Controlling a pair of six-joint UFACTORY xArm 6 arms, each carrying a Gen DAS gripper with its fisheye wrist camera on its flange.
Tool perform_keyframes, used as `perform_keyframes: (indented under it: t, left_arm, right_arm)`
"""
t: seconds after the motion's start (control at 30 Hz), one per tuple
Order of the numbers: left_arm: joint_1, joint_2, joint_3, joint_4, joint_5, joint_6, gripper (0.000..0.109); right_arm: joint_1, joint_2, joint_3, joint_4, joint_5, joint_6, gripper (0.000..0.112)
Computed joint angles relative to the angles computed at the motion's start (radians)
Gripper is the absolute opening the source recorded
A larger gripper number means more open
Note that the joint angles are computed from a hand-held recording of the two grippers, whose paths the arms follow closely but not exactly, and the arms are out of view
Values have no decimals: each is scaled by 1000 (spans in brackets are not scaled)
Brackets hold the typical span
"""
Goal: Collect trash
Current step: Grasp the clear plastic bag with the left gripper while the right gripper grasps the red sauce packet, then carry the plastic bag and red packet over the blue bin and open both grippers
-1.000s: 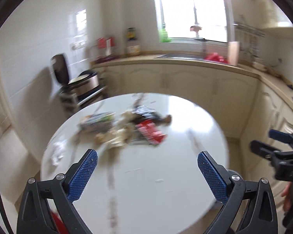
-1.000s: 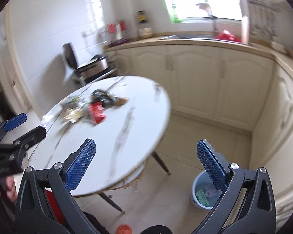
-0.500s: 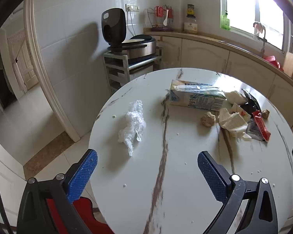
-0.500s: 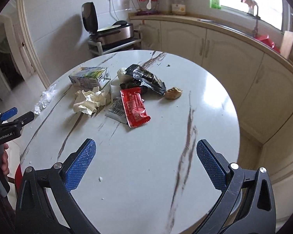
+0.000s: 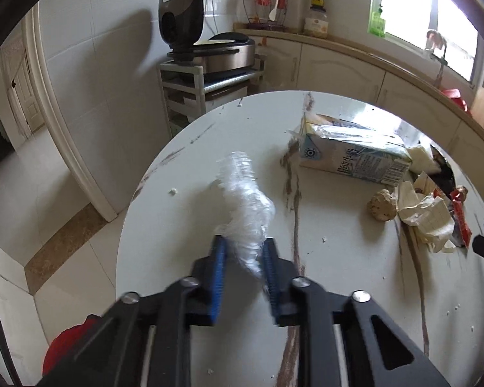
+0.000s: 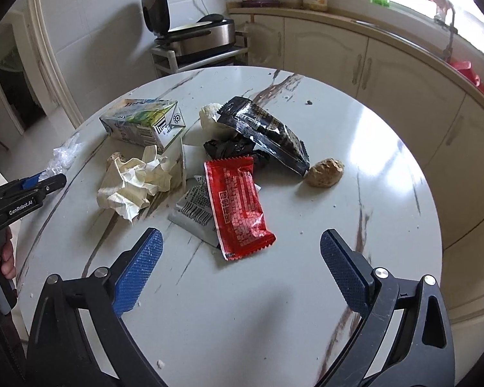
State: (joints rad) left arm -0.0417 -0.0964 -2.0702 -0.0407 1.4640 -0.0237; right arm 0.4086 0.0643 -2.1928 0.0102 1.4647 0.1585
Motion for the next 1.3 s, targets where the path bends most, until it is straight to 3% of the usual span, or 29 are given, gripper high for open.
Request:
perform_keyframes:
  t: [0.13,0.23,0.33,0.43,0.47,0.63,0.8,0.93,1.07,1.2,1.3]
  left_arm:
    - [4,-50,51,-46,-15,19,8]
    - [16,-69,63,-91,-10,31,7]
    - [14,-92,85,-99,-19,36,7]
    - [24,-106,83,-131,-6,43,7]
    - [26,-115,85,-137,-7,49,7]
    - [18,-163,90,-164,-2,51,7]
    - [-34,-202,76,-161,5,40,7]
    - [-152,-237,69,-102,14,-5,7]
    - [-353,-224,13,5,29,-79,7]
    - [-596,-168,-62,125,53,-165,7]
    - [-741,-85,-146,154,77,-208,7]
  right_arm:
    - [-17,83,-97,10,46,-16,75]
    - [-14,126,-145,-9,70,-31,67]
    - [-5,127,-151,-14,69,-60,37]
    - [9,88,-100,-40,46,-67,29]
    - [6,57,-56,-35,16,-64,20]
    - [-36,-42,51,34,-33,-50,9]
    - [-79,-143,150,94,-72,-45,8]
    - [-127,-231,218,150,-94,-53,8]
    - [-215,-348,316,203,-119,-76,8]
    - [-373,-470,419,297,-118,-124,8]
    - [-551,-552,492,398,-87,-192,8]
